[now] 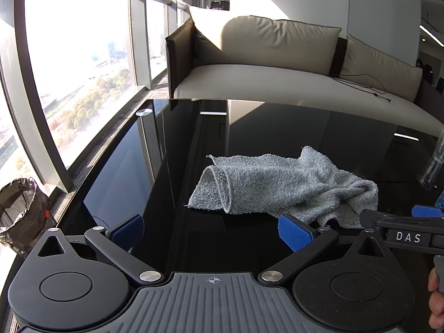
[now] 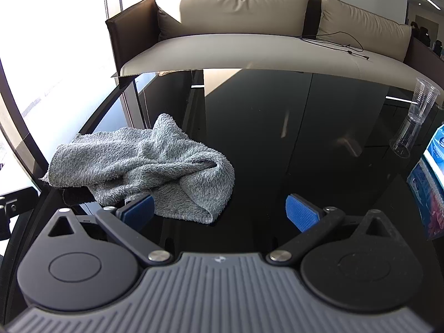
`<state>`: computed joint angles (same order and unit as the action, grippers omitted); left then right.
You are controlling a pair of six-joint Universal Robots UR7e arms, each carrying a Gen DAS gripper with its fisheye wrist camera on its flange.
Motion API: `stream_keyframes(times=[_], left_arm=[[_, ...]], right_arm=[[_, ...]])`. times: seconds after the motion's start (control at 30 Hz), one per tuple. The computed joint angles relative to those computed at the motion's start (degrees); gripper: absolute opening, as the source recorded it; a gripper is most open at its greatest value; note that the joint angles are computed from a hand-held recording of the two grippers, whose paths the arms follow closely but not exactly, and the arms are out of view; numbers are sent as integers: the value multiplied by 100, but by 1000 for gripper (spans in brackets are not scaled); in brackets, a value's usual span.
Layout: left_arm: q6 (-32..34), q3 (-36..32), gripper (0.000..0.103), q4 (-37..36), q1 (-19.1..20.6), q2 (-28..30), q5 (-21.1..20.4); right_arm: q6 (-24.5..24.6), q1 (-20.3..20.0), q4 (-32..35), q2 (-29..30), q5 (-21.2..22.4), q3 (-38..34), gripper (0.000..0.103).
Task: Fold towel
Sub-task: 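Close the left gripper on one towel edge while the right gripper grasps another edge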
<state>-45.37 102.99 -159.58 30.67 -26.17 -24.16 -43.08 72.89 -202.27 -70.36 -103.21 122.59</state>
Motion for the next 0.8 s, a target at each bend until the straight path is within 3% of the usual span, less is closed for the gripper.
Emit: stream_keyframes(times=[0.47,0.8], left_arm=[[528,-163,102,-511,202,90,-187],[1148,-498,102,-731,486,264,-416]], right_arm=[[75,73,439,179,46,-469,103],[-141,59,810,251,98,-694,103]])
